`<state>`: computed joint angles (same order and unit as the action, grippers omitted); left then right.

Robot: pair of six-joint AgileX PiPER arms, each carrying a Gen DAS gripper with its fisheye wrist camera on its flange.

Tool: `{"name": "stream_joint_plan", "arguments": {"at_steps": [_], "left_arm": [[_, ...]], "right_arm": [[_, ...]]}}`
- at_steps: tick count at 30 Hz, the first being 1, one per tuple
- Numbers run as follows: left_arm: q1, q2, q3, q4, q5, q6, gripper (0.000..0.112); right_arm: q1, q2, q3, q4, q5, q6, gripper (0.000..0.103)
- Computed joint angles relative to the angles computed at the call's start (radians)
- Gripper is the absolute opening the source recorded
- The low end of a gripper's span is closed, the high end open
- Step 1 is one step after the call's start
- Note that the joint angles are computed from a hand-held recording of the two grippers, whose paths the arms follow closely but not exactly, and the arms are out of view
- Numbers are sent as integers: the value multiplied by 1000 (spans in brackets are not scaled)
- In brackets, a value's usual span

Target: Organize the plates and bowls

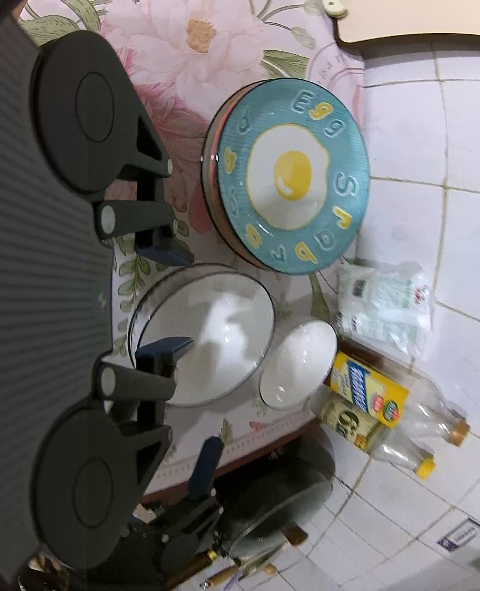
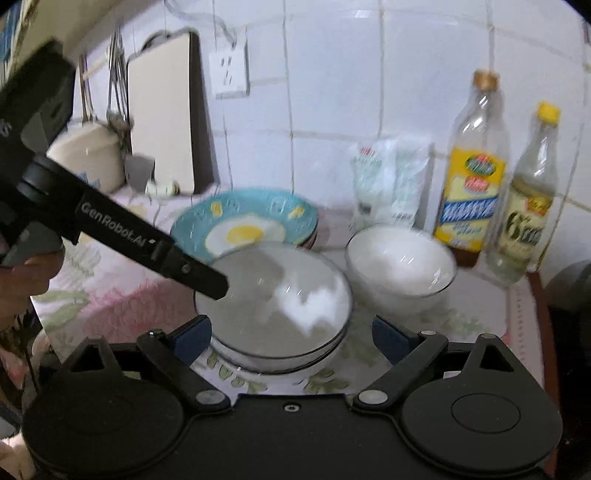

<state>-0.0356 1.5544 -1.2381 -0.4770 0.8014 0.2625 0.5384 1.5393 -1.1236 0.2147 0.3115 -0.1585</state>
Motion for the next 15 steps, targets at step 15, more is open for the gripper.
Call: {"name": "stream_joint_plan", "arguments": {"at_steps": [15], "left_arm": [[-36,-8,-1,-152,-170,382,50]], "right_arm": [[-225,40,-197,208,201,-69,94]]}}
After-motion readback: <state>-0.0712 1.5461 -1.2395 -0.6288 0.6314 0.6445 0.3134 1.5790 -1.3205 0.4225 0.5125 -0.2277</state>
